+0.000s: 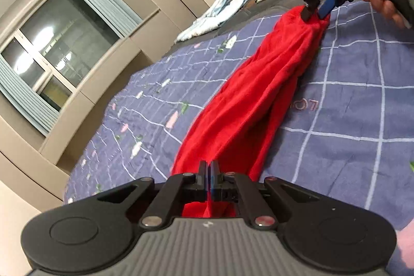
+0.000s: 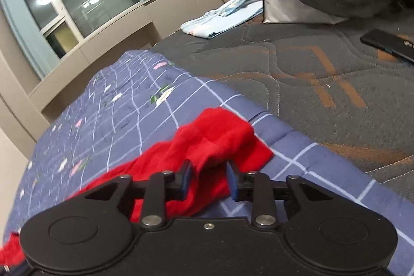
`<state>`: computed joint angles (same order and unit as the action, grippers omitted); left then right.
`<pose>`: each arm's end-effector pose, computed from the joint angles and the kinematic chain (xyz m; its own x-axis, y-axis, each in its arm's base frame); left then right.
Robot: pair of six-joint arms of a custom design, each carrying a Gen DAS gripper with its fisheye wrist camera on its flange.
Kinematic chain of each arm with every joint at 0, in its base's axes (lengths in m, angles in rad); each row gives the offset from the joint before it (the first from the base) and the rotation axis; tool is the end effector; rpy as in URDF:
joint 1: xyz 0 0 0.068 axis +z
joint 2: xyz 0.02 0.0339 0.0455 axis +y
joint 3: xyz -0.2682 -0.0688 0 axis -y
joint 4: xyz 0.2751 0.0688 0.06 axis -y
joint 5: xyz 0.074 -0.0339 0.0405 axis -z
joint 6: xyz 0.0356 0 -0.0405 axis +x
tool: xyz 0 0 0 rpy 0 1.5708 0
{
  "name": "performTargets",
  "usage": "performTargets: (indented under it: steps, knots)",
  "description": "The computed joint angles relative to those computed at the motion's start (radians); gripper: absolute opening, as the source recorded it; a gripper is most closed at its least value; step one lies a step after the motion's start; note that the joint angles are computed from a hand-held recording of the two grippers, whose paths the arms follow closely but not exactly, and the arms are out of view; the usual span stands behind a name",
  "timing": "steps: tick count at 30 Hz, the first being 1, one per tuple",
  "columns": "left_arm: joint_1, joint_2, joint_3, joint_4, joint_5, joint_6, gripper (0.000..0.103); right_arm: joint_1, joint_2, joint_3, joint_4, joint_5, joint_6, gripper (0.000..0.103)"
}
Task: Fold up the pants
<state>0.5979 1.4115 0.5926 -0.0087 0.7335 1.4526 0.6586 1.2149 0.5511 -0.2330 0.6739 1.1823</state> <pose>0.2425 0.1363 0.1444 -0.1152 0.8140 -0.5693 0.5992 0.5141 0.6138 0.2064 0.1316 0.1631 -0.3916 0.6114 -0.6877 0.5074 0.7669 0.3929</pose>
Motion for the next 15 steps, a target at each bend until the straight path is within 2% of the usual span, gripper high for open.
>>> performTargets:
  steps: [1,2,3,4,5,6,8,11,14,15]
  knots:
    - [-0.004,-0.001,0.006,-0.024,-0.008,-0.001,0.001,-0.009,0.003,0.005,-0.012,0.003,0.012,0.042]
    - [-0.008,-0.001,0.012,-0.042,-0.018,-0.003,0.0,-0.021,0.019,0.021,-0.031,0.005,0.018,0.042]
    - [-0.012,-0.002,0.016,-0.058,-0.03,-0.012,0.0,-0.028,0.024,0.029,-0.049,0.001,0.018,0.036]
    - [-0.014,-0.006,0.016,-0.07,-0.038,-0.022,0.0,-0.046,0.04,0.045,-0.046,-0.011,-0.001,0.02]
    - [-0.014,-0.014,0.018,-0.09,-0.042,-0.03,0.0,-0.056,0.046,0.051,-0.043,-0.015,-0.024,0.013]
    - [-0.009,-0.024,0.02,-0.11,-0.035,-0.036,0.0,-0.055,0.051,0.063,-0.054,-0.005,-0.041,0.011]
    - [-0.001,-0.042,0.015,-0.127,-0.023,-0.036,0.0,-0.035,0.039,0.077,-0.078,0.045,-0.065,0.009]
    - [-0.02,-0.028,0.004,-0.109,-0.055,-0.042,0.0,0.003,0.034,0.104,-0.149,0.127,-0.063,0.009]
    - [-0.037,-0.001,0.029,-0.13,-0.093,-0.082,0.0,-0.019,0.052,0.098,-0.164,0.1,-0.05,0.009]
    - [-0.036,0.003,0.049,-0.164,-0.095,-0.096,0.006,-0.028,0.064,0.095,-0.154,0.086,-0.063,0.009]
